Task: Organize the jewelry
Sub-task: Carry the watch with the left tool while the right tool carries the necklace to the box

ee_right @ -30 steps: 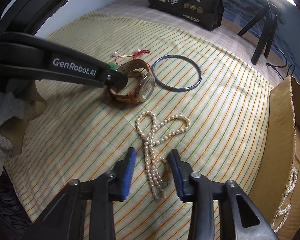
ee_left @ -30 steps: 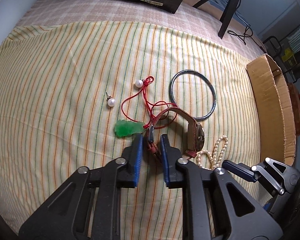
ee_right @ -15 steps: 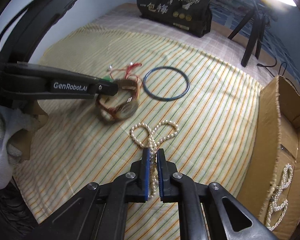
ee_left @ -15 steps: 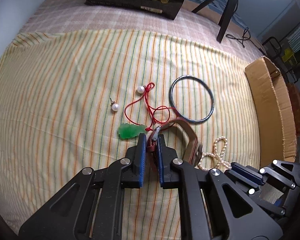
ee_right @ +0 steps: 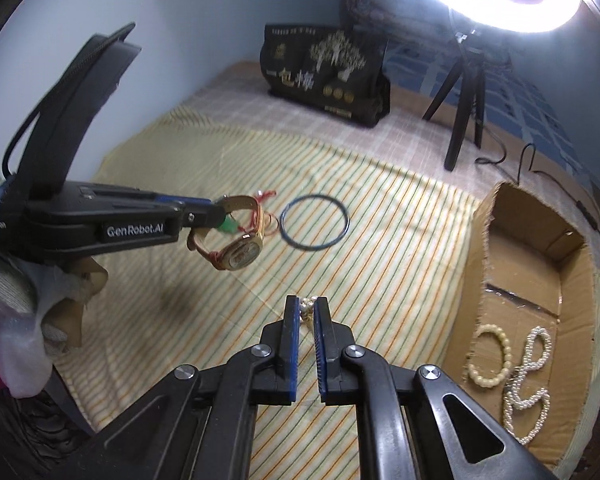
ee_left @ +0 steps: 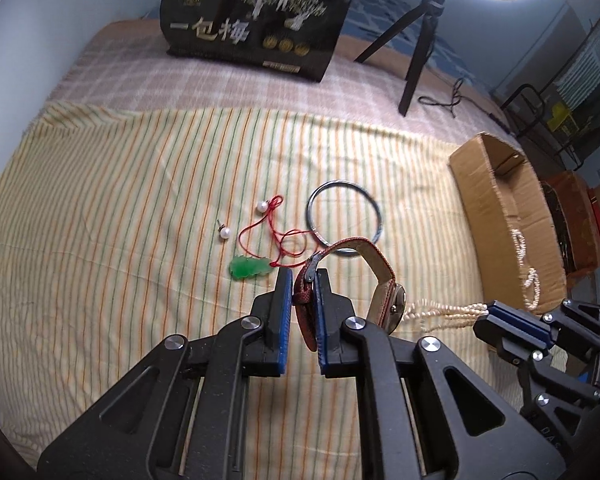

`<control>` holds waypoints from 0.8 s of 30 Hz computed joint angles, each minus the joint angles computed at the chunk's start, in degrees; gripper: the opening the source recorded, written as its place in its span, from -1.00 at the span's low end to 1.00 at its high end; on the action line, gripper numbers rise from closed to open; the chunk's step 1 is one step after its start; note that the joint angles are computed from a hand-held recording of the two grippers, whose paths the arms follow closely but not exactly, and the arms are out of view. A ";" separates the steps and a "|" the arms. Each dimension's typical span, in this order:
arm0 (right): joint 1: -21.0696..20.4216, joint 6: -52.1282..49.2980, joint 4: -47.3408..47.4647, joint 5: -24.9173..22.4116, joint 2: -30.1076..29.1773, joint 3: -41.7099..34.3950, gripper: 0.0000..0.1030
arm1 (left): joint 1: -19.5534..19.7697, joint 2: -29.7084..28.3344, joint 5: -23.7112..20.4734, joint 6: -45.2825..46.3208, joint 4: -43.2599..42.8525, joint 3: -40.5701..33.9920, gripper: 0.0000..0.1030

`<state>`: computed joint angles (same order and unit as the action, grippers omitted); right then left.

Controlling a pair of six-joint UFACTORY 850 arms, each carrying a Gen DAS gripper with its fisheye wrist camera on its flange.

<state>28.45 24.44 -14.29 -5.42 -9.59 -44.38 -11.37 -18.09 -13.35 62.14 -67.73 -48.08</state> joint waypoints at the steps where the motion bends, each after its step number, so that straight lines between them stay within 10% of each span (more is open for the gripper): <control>1: 0.01 0.44 -0.23 0.12 0.92 0.38 -0.92 | -0.17 0.53 -0.01 0.52 -0.54 0.24 -0.83; 24: -6.04 53.31 -49.85 1.97 16.24 7.01 -0.92 | -4.24 9.74 -2.74 13.31 -13.33 3.77 -0.83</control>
